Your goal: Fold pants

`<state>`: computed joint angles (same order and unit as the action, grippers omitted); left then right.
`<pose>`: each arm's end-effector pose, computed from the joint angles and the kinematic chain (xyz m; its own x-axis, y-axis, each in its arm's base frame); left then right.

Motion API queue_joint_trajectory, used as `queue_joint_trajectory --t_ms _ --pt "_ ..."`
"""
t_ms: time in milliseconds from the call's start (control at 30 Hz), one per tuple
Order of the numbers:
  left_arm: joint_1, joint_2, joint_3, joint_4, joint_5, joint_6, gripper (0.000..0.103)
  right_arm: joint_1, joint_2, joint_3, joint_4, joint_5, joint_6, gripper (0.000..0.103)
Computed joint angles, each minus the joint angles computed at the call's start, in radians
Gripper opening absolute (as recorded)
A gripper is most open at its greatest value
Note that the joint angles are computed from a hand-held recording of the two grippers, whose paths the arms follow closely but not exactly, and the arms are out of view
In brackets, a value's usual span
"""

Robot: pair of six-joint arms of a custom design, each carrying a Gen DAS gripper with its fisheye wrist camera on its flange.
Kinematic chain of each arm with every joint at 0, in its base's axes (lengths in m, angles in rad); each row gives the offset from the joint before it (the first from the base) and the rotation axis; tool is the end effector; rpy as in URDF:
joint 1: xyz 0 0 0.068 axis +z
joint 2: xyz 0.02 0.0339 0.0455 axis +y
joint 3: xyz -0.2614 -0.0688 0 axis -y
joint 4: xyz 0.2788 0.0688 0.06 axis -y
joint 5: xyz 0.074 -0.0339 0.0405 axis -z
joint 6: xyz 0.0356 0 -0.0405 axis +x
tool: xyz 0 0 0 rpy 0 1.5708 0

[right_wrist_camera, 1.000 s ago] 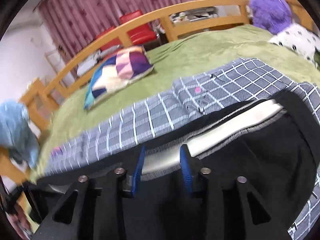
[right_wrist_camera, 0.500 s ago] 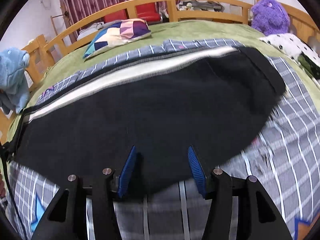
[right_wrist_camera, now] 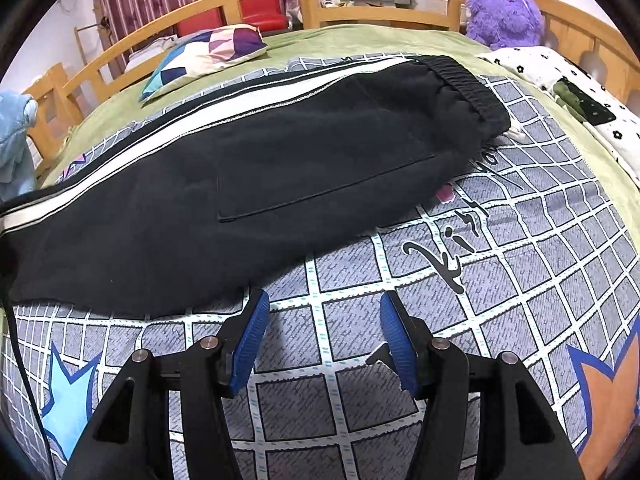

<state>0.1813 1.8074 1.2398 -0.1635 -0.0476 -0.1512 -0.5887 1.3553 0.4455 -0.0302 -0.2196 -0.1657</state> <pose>0.4228 0.0792 0.1952 -0.6169 -0.2660 -0.7407 -0.3114 0.9468 -0.0807 0.2095 -0.1306 0.0978 -0.7342 0.2966 -0.6107 0.3184 0.9449 0.0762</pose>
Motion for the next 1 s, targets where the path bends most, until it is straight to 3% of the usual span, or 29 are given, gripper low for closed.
queue_joint_trajectory --t_ms 100,133,167,233,333,567,667,833,1000 --pt "-0.021 -0.035 -0.04 0.002 -0.036 0.06 0.05 0.03 0.013 0.014 -0.004 0.02 0.019 0.057" --pt "-0.037 -0.068 -0.092 0.035 -0.08 0.073 0.066 0.038 0.007 0.015 -0.006 0.019 0.023 0.057" --pt "-0.056 -0.098 -0.139 0.071 -0.112 0.074 0.073 0.046 -0.001 0.016 -0.009 0.02 0.026 0.057" --pt "-0.077 -0.165 -0.225 0.134 -0.127 0.09 0.074 0.064 -0.027 0.017 -0.023 0.035 0.024 0.057" --pt "-0.094 -0.233 -0.262 0.127 -0.16 0.088 0.079 0.065 -0.055 0.025 -0.065 0.033 0.016 0.057" --pt "-0.102 -0.344 -0.398 0.081 -0.082 0.087 0.081 0.02 -0.108 -0.012 -0.084 -0.022 -0.007 0.058" --pt "-0.079 -0.359 -0.503 0.074 0.053 0.031 0.081 -0.019 -0.053 -0.001 -0.056 -0.061 0.008 0.058" --pt "0.029 -0.347 -0.694 0.206 0.434 -0.062 0.081 -0.147 0.081 0.071 -0.027 -0.217 0.044 0.065" --pt "0.088 -0.173 -0.716 0.4 0.564 -0.202 0.08 -0.208 0.3 0.229 -0.015 -0.362 0.112 0.072"
